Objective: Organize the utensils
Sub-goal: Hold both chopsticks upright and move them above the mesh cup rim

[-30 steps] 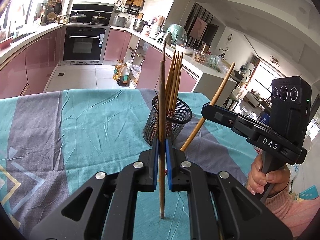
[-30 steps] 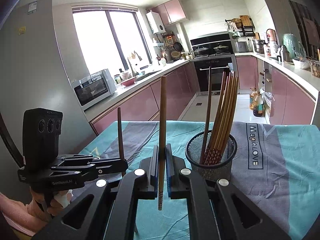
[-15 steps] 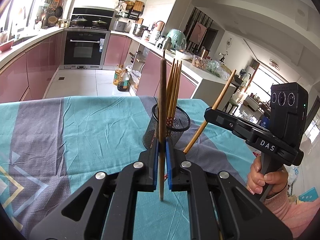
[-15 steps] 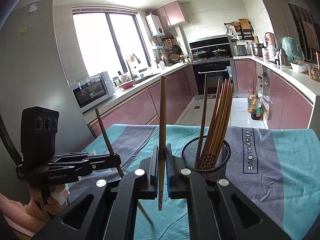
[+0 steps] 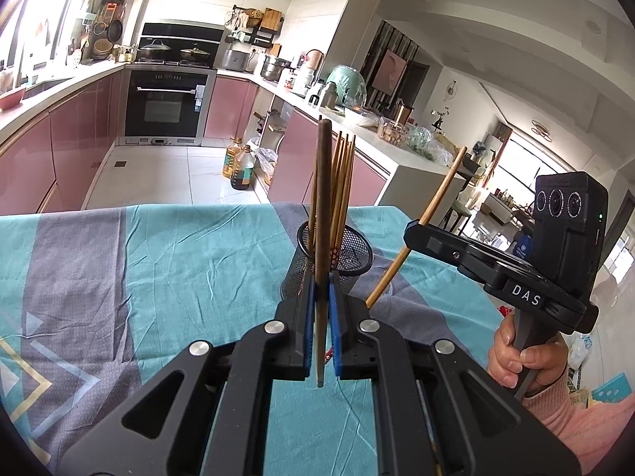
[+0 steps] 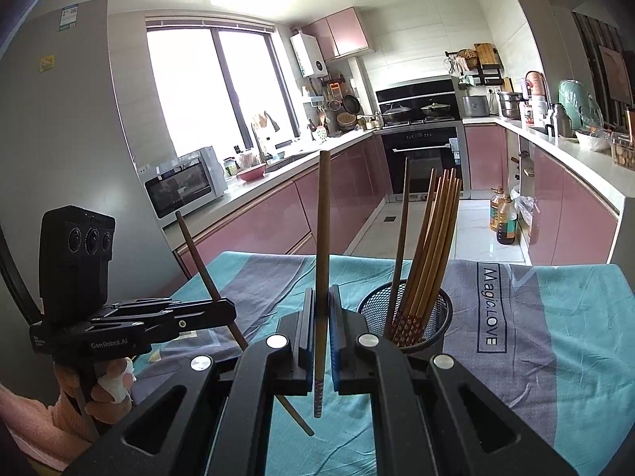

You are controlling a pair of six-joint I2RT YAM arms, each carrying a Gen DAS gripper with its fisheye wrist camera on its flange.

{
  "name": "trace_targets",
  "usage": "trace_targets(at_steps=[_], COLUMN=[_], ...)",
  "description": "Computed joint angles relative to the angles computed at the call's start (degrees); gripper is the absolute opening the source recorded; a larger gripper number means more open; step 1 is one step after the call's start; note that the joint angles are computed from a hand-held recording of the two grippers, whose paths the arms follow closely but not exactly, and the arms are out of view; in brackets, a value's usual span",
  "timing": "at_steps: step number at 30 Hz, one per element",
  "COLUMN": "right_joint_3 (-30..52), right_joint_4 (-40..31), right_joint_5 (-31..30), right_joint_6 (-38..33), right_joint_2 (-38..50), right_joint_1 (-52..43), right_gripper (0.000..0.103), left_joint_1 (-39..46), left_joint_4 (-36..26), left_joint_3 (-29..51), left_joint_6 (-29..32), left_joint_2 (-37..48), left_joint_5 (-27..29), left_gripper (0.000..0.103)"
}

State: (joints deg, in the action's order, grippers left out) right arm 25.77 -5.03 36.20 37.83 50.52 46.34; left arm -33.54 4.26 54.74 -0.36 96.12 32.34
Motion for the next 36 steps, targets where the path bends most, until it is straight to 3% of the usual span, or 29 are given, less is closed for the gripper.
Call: trace_targets(at_steps=[36], right_joint_3=[2.0], right_joint_4=[-1.0], right_joint_5=[-0.2], right_joint_6=[-2.5], right_joint_2=[-0.3], right_joint_1=[-1.2], right_gripper=[0.005], left_joint_1=[-1.4], left_joint_4=[-0.4], left_joint_3=[0.9], left_joint_6=[0.4], left_joint_2=[-1.7], left_joint_5=[-1.7], left_gripper=[0.007])
